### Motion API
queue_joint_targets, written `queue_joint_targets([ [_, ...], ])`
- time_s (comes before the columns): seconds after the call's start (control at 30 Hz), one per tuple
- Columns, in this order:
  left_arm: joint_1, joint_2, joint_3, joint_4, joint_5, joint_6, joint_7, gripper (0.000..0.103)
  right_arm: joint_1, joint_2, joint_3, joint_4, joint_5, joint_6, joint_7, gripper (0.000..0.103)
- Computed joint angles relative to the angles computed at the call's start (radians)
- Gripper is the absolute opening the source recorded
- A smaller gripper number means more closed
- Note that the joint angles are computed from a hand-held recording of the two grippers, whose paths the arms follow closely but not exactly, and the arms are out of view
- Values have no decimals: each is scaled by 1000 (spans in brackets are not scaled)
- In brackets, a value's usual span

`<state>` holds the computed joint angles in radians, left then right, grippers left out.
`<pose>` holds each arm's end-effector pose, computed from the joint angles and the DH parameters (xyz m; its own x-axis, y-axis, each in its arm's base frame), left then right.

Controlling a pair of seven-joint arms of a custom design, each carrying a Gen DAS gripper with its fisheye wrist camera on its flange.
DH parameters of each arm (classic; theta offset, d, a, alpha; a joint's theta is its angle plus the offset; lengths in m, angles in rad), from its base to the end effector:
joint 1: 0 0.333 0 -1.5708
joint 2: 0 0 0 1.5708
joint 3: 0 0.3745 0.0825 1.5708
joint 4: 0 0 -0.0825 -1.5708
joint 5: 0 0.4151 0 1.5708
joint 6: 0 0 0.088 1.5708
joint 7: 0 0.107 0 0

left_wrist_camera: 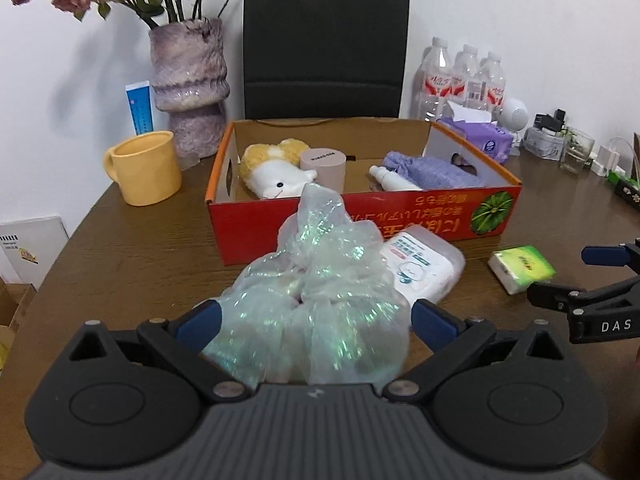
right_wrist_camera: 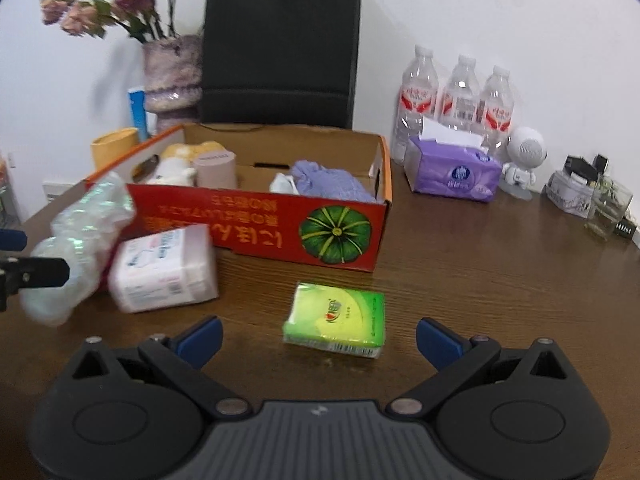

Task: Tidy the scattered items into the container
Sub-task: 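Grasp the iridescent plastic bag with the left gripper while the right grasps the green tissue pack, then lift the plastic bag and tissue pack and carry both toward the box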

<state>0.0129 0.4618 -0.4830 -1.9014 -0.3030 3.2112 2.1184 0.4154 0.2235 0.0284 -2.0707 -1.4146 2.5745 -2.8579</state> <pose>0.6773 -0.2571 0.4121 -0.5340 -0.8454 0.0035 -0.5246 0.3282 -0.7855 0.5658 0.2865 0.3780 -0.2655 -0.9635 0.0349 -0.6094 0.1397 -0.7805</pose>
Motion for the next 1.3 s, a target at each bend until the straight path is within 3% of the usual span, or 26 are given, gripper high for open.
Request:
queue_joint_targets([
  [0.1, -75, 40, 79, 51, 7, 6, -27, 103, -9, 40, -11, 32, 24, 1, -15, 103],
  [0.17, -71, 62, 74, 67, 9, 10, -36, 103, -11, 59, -24, 47, 17, 8, 10, 103],
  [0.27, -4, 85, 0, 59, 32, 35, -13, 98, -18, 82, -36, 61, 28, 35, 25, 103],
  [0.37, 64, 104, -75, 47, 64, 49, 1, 77, -11, 97, -48, 66, 30, 39, 37, 97],
  [0.43, 119, 121, -137, 43, 85, 39, 12, 50, -1, 92, -55, 60, 6, 24, 81, 86],
  [0.5, 181, 137, -207, 39, 101, 27, 30, 40, 3, 86, -57, 53, -21, 16, 117, 65],
  [0.63, 283, 165, -325, 11, 131, 57, 62, 23, -3, 71, -51, 33, -80, 28, 176, 63],
  [0.77, 346, 183, -392, -12, 179, 96, 36, 19, -10, 67, -38, 27, -107, 31, 184, 62],
  [1.3, 437, 157, -426, -104, 374, 192, -170, 19, 10, 23, 0, -13, -166, -37, 235, 62],
])
